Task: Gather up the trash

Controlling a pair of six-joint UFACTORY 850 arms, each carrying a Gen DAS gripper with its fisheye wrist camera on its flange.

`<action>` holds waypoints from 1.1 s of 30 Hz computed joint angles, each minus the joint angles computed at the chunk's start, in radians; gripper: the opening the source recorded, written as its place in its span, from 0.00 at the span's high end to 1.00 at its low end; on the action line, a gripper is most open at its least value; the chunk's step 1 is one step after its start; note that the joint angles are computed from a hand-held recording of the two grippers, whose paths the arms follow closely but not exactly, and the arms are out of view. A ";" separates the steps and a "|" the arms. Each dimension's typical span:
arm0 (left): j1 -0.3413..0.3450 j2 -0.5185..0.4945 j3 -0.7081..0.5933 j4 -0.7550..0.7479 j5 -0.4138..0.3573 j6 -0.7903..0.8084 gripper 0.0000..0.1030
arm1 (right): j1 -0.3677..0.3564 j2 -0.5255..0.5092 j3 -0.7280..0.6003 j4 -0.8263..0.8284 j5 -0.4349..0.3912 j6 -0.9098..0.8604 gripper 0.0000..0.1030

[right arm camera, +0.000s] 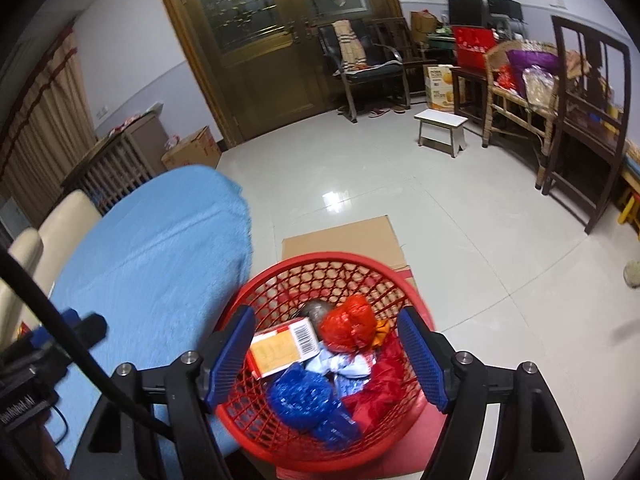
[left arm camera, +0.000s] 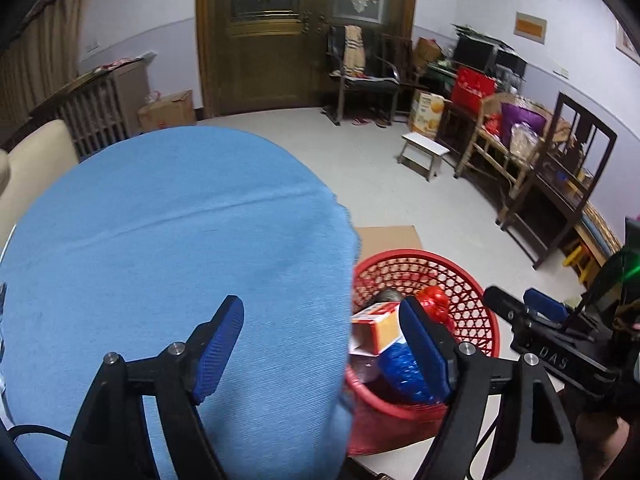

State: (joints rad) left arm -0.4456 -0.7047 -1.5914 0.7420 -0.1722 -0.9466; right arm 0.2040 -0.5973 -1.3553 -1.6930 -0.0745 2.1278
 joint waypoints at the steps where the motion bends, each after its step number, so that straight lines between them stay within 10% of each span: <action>1: 0.006 0.011 0.018 0.034 0.009 -0.040 0.22 | 0.009 0.000 -0.001 0.065 -0.004 -0.073 0.23; 16: 0.053 0.093 0.159 0.534 0.029 -0.596 0.18 | 0.120 -0.004 0.007 0.371 -0.122 -0.428 0.20; 33: 0.045 0.098 0.178 0.541 -0.024 -0.583 0.17 | 0.170 0.007 0.027 0.326 -0.263 -0.347 0.17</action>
